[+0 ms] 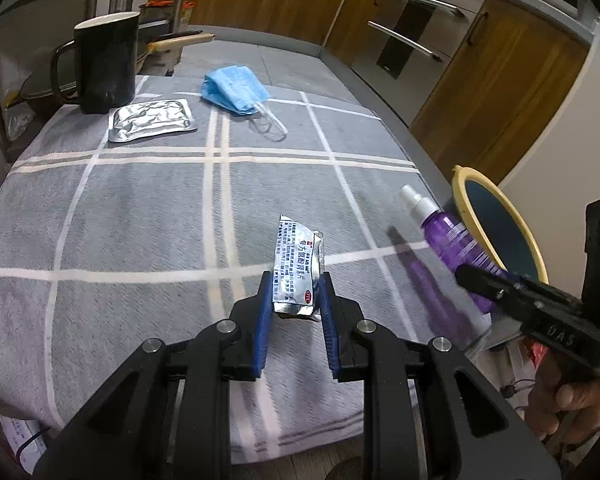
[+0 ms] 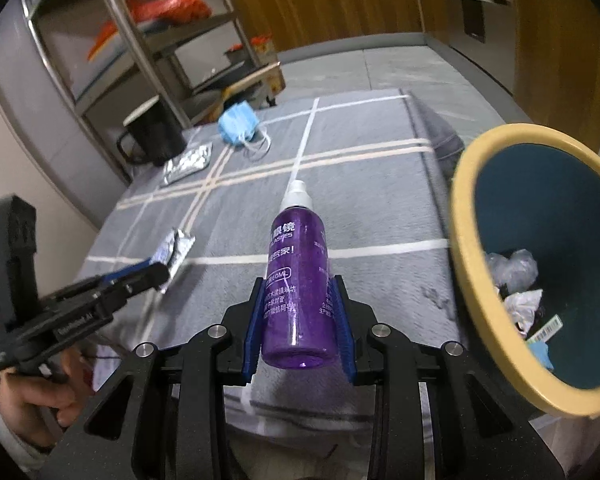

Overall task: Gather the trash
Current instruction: 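Carry the foil pack and spray bottle over the bin with both grippers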

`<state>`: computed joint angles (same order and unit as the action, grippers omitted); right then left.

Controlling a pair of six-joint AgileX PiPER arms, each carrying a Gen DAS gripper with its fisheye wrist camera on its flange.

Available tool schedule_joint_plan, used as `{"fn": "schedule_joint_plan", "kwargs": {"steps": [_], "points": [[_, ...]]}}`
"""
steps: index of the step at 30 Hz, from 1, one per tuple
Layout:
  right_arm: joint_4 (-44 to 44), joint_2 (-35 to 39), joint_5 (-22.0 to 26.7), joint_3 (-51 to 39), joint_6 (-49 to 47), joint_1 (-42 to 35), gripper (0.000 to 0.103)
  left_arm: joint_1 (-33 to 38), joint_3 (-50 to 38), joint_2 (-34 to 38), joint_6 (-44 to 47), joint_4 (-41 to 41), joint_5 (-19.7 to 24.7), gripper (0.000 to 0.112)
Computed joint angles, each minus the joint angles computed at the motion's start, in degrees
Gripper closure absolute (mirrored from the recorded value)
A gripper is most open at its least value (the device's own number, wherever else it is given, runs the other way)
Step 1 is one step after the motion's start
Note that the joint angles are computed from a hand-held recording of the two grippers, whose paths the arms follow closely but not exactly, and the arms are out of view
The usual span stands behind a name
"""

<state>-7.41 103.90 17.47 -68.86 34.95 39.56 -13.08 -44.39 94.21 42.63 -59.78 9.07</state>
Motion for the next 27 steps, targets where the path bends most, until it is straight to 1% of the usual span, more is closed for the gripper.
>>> {"fn": "schedule_joint_plan", "kwargs": {"steps": [2, 3, 7, 12, 13, 16, 20, 24, 27], "points": [[-1.44, -2.21, -1.32, 2.44, 1.92, -0.23, 0.070, -0.90, 0.42, -0.84, -3.48, 3.40, -0.33, 0.091], [-2.29, -3.34, -1.81, 3.55, 2.87, -0.35, 0.070, -1.65, 0.43, -1.37, -7.78, 7.50, -0.52, 0.091], [-4.73, -7.65, -3.12, 7.46, 5.44, -1.15, 0.070, -4.15, -0.13, -2.71, -20.00, 19.38, -0.46, 0.091], [-11.24, -14.28, -3.57, 12.97, 11.53, -2.36, 0.070, -9.01, -2.52, -3.40, -38.04, 36.87, 0.54, 0.091], [-12.82, -15.79, -3.47, 14.23, 12.88, -2.74, 0.070, -9.86, -2.99, -3.40, -40.33, 39.09, 0.77, 0.091], [-16.01, -18.98, -3.32, 17.05, 15.95, -3.78, 0.070, -12.56, -4.77, -3.05, -45.43, 43.79, 1.66, 0.091], [-19.07, -23.35, -3.33, 21.09, 19.14, -5.93, 0.070, -15.51, -7.25, -1.90, -49.55, 47.03, 2.79, 0.091], [-21.75, -25.64, -4.98, 24.34, 23.16, -8.16, 0.070, -18.16, -10.29, -0.28, -54.24, 51.41, 4.19, 0.091], [-26.23, -26.70, -5.84, 26.04, 29.08, -9.46, 0.070, -19.72, -13.27, 1.06, -56.45, 53.49, 5.58, 0.091]]}}
